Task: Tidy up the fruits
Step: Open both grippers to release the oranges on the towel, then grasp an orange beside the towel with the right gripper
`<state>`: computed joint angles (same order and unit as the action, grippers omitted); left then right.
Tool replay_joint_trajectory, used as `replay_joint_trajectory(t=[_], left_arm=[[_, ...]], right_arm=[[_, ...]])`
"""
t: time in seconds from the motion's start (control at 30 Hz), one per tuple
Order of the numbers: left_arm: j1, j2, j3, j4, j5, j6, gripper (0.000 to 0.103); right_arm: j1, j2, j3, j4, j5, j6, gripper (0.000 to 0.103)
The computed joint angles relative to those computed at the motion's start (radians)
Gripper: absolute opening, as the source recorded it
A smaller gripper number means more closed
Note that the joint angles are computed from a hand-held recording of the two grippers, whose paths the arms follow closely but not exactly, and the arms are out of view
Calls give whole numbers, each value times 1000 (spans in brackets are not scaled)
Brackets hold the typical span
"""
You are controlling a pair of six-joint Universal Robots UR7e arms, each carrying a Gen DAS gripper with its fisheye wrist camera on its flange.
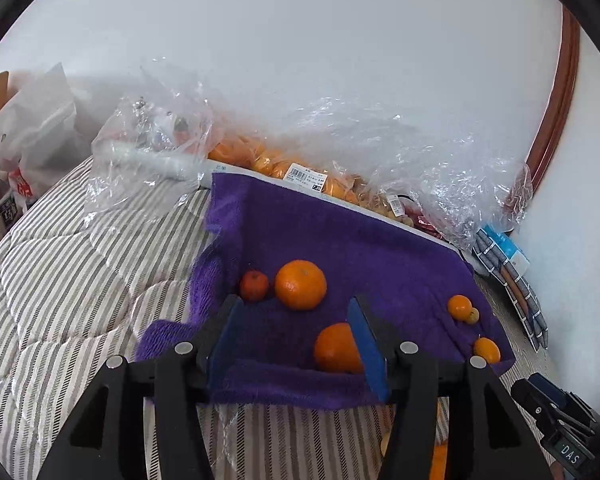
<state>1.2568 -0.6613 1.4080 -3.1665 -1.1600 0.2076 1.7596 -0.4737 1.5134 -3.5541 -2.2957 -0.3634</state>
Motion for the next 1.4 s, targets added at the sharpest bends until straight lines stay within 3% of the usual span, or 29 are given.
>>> replay_joint_trajectory(t=[0.13,0.4,0.6,0.87,1.0,1.13,1.4], left_arm=[[6,-52,82,-45,11,26,58],[6,-118,200,-137,69,103,58],[18,-118,164,-49,100,27,59],[15,-110,162,-54,109,39,59],[26,-112,149,-24,94,3,59],[30,-112,141,-8,94,-14,59],[31,-105,130,13,102,-17,59]], right_arm=[[9,8,14,10,8,21,54],[12,15,34,54,42,61,54],[14,19,44,66,53,70,54],[19,22,47,74,86,53,54],[20,42,18,75,29,18,50],[-7,-6,48,173,113,87,48],[-10,-29,77,235,132,73,48]])
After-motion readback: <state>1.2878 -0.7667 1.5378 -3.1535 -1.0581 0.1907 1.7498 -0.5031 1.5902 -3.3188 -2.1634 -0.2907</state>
